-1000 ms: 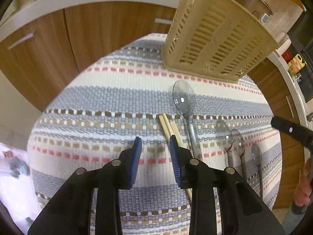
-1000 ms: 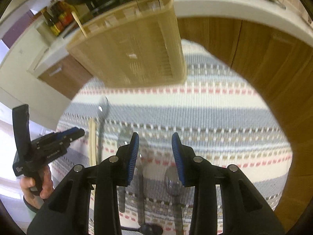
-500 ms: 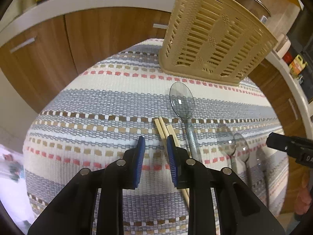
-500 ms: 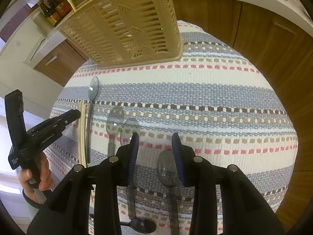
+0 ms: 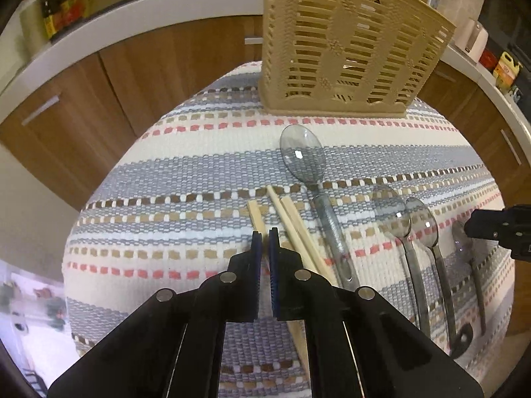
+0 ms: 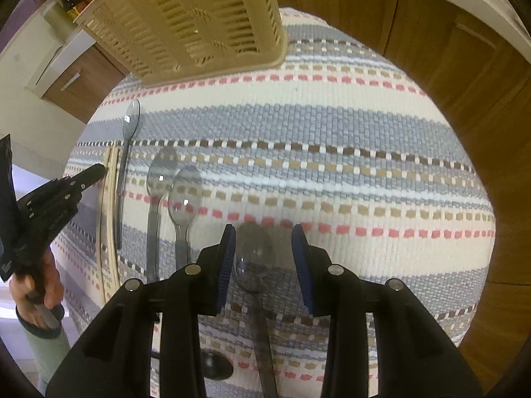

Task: Organize utensils
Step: 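Grasp another wooden chopstick with the left tool while the right tool grasps another clear spoon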

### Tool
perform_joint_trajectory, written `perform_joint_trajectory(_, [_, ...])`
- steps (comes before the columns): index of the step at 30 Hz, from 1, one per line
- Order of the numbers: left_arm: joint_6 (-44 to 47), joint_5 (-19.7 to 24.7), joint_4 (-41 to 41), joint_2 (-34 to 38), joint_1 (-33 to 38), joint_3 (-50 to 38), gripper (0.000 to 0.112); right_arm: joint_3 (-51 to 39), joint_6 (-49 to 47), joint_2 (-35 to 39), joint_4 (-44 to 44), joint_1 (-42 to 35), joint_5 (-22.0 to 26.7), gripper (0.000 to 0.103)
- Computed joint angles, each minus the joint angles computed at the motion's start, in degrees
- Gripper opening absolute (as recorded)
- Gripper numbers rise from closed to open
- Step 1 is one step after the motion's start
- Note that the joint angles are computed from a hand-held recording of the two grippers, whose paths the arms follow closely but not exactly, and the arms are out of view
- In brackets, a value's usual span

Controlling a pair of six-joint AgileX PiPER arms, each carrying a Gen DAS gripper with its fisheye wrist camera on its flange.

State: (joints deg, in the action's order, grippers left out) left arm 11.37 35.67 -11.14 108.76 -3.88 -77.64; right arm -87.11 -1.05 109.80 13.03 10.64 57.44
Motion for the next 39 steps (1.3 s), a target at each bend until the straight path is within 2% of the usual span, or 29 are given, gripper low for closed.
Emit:
perform_joint_trajectory(2, [4.0,1.5,-3.5,-0.4,2.7,0.1,0.000,0.4,0.0,-0.3,-1.0,0.4,0.1,0.032])
perform_joint_trajectory(5, [4.6,3.5,-3.8,0.4,4.5,-1.1,0.000,0.7,-0.9,-0.6,-0.8,1.1,0.7,0.032])
perform_joint_trajectory(9, [10.9,7.5,-11.6,1.1,7.8,-2.5,0.000,0.5,-2.3,-0.9,2.0,2.6,0.3,0.032])
perform_joint_trajectory(12, [15.1,10.6,-18.3,2.1,9.7,-3.6,0.002,-1.2,-1.6,0.4,3.0,4.8,-0.4,0.032])
perform_joint_trajectory(16, [15.3,11.0,-19.5,2.5,9.8,-4.1,0.010,-3.4,1.6,2.9,0.0,8.0,-1.6,0.032])
perform_joint_trajectory(18, [11.9,8.8,-16.5,2.6,8.3,-4.0,0.017,-5.2,3.6,4.4,-2.3,9.9,-1.2,0.032])
perform_joint_trajectory(21, [6.9,5.9,-10.8,2.9,5.4,-4.6,0.020,-5.6,7.8,4.8,-9.4,13.7,-2.2,0.032])
perform_joint_trajectory(22, [5.5,5.1,-8.7,2.8,4.6,-4.5,0.021,-5.4,9.1,4.9,-12.0,14.6,-2.4,0.029])
perform_joint_trajectory(23, [4.6,4.7,-7.3,3.1,4.0,-4.8,0.022,-5.2,11.0,4.7,-15.1,15.9,-2.2,0.021])
perform_joint_trajectory(24, [3.9,4.5,-6.2,3.0,3.5,-4.9,0.022,-5.3,11.1,4.6,-16.3,16.1,-1.9,0.019])
perform_joint_trajectory(27, [1.2,4.3,-2.0,3.2,2.3,-5.3,0.022,-5.1,10.2,4.4,-15.0,15.1,-1.4,0.017])
perform_joint_trajectory(29, [-2.0,5.6,1.4,3.8,1.0,-6.9,0.022,-4.8,8.1,4.0,-12.8,13.6,-1.0,0.017])
perform_joint_trajectory(35, [-9.8,7.7,10.2,5.5,-3.0,-10.0,0.025,-9.4,4.5,6.3,-12.5,13.1,3.1,0.017])
perform_joint_trajectory(39, [-14.6,8.3,14.4,6.5,-5.2,-11.4,0.025,-9.5,3.8,6.7,-12.5,13.4,1.2,0.012])
